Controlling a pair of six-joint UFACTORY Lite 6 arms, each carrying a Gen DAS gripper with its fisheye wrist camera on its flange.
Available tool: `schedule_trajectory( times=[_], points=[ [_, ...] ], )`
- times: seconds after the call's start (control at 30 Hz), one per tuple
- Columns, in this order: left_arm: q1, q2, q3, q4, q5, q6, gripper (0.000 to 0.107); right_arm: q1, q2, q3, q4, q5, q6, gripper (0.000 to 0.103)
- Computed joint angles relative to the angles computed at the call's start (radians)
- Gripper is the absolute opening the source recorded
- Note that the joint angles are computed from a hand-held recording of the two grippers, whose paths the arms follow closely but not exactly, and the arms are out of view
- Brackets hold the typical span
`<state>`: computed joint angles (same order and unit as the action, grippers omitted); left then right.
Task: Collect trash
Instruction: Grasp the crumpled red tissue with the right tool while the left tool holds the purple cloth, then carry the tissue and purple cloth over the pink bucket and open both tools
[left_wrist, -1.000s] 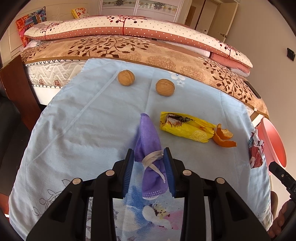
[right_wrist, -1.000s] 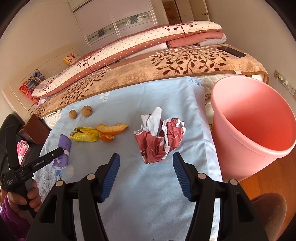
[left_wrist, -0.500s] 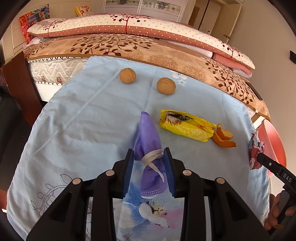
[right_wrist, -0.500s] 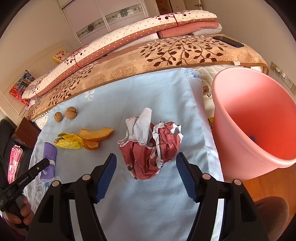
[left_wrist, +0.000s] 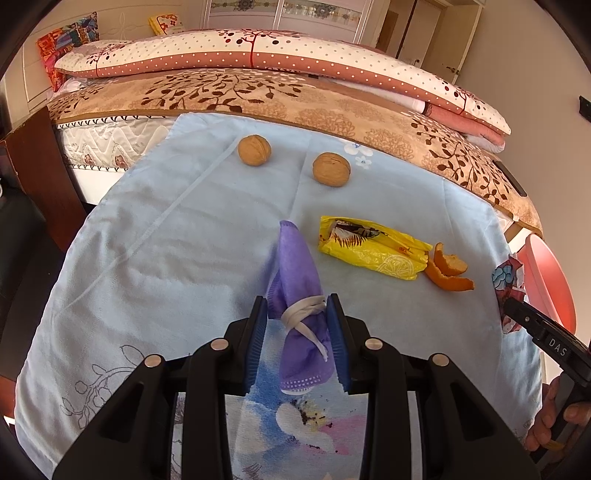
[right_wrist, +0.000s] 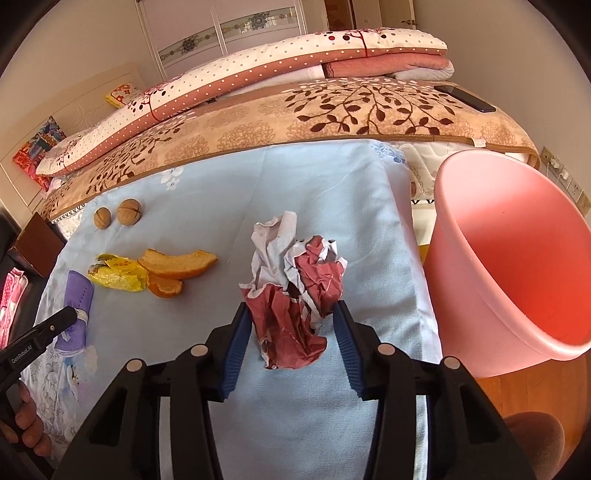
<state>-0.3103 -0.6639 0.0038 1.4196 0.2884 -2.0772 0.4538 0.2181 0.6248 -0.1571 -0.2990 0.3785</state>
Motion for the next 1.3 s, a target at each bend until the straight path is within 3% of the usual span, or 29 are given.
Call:
schedule_trajectory(
  times=[0.1, 0.27, 0.63, 0.87, 0.97, 1.3],
  points=[
    [-0.010, 0.005, 0.004, -0.001, 0.007, -0.001, 0.033, -0.021, -0.021, -0.021, -0.087, -0.010, 0.075, 0.032],
    [-0.020, -0.022, -0.004, -0.036, 0.009, 0.031, 0.031, -0.037, -0.060, -0.056, -0.183, -0.023, 0.159, 0.027],
    [-0.186, -0.230, -0.018, -0.297, 0.176, 0.257, 0.029, -0.063, -0.218, -0.159, -0.387, -0.058, 0.341, 0.026],
    [-0.328, -0.308, 0.019, -0.350, 0.294, 0.273, 0.029, -0.083, -0.312, -0.205, -0.464, -0.072, 0.398, 0.026],
    [-0.400, -0.266, 0.058, -0.308, 0.329, 0.214, 0.029, -0.101, -0.346, -0.223, -0.495, -0.080, 0.417, 0.026],
    [-0.525, 0.064, 0.271, -0.088, 0.309, -0.011, 0.029, -0.279, -0.471, -0.278, -0.713, -0.131, 0.561, 0.026]
  ],
)
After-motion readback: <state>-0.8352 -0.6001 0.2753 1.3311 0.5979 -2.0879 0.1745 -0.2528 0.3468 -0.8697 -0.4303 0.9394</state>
